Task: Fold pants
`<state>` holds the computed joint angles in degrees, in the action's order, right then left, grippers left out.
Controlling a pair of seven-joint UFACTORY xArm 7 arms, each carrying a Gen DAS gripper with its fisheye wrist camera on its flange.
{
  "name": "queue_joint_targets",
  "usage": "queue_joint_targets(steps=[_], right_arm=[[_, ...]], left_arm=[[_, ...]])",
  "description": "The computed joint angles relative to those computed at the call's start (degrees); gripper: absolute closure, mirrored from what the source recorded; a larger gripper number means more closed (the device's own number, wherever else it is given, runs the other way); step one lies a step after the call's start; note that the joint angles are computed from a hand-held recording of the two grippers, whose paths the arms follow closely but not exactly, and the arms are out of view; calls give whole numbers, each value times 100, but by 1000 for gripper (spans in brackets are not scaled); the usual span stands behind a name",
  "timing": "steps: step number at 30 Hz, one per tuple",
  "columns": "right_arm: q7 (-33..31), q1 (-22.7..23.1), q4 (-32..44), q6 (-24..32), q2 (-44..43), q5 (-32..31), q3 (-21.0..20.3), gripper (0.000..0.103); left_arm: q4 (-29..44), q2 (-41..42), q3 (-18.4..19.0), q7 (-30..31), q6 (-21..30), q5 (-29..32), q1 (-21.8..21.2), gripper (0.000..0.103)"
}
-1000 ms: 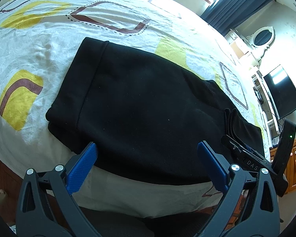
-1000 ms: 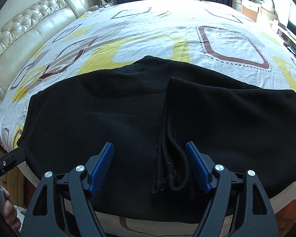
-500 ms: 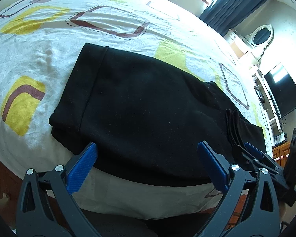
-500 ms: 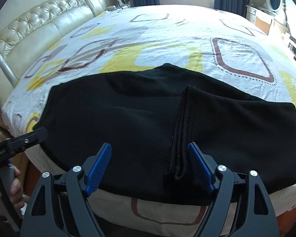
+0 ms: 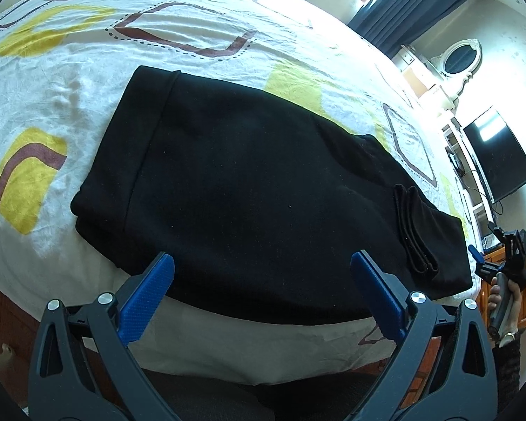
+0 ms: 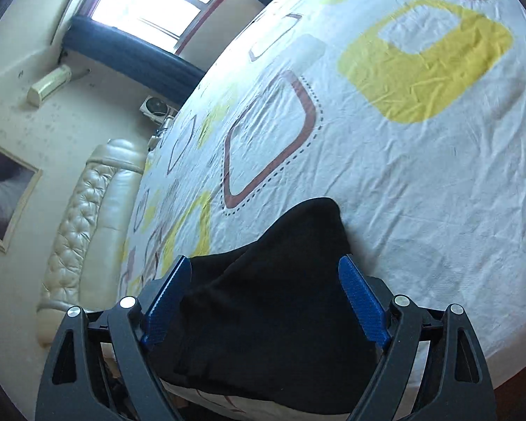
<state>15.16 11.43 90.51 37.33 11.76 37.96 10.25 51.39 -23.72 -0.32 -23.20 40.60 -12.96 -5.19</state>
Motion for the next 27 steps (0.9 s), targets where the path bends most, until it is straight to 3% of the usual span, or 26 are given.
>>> queue_joint_targets(steps=[3, 7, 8, 9, 12, 14, 22, 25, 27], right_arm=[[-624, -303, 35, 130, 271, 1066, 176, 18], [-438, -271, 367, 451, 712, 925, 152, 20], [-420, -268, 410, 441, 781, 892, 161, 31], [-431, -275, 442, 426, 833, 884, 181, 58], [-434, -320, 541, 564, 971, 862, 235, 72], [-530, -379, 464, 533, 955, 987, 290, 77], [-765, -404, 213, 303, 820, 1404, 349, 79], [-1085, -537, -202, 207, 539, 1969, 404, 70], [-1240, -571, -542, 247, 275, 2321, 370, 56]], left_arm=[[0, 14, -22, 0, 15, 52, 4, 3], [-21, 22, -14, -12, 22, 38, -2, 3], [-32, 20, -13, -20, 21, 32, -1, 3], [-38, 22, -16, -33, 23, 34, 2, 3], [-31, 42, -34, -55, 54, 69, 8, 3], [-23, 51, -47, -60, 66, 104, 12, 3], [-19, 58, -40, -50, 82, 121, 4, 3], [-13, 85, -33, -12, 55, 127, 2, 3], [-15, 89, -29, -3, 53, 120, 4, 3]])
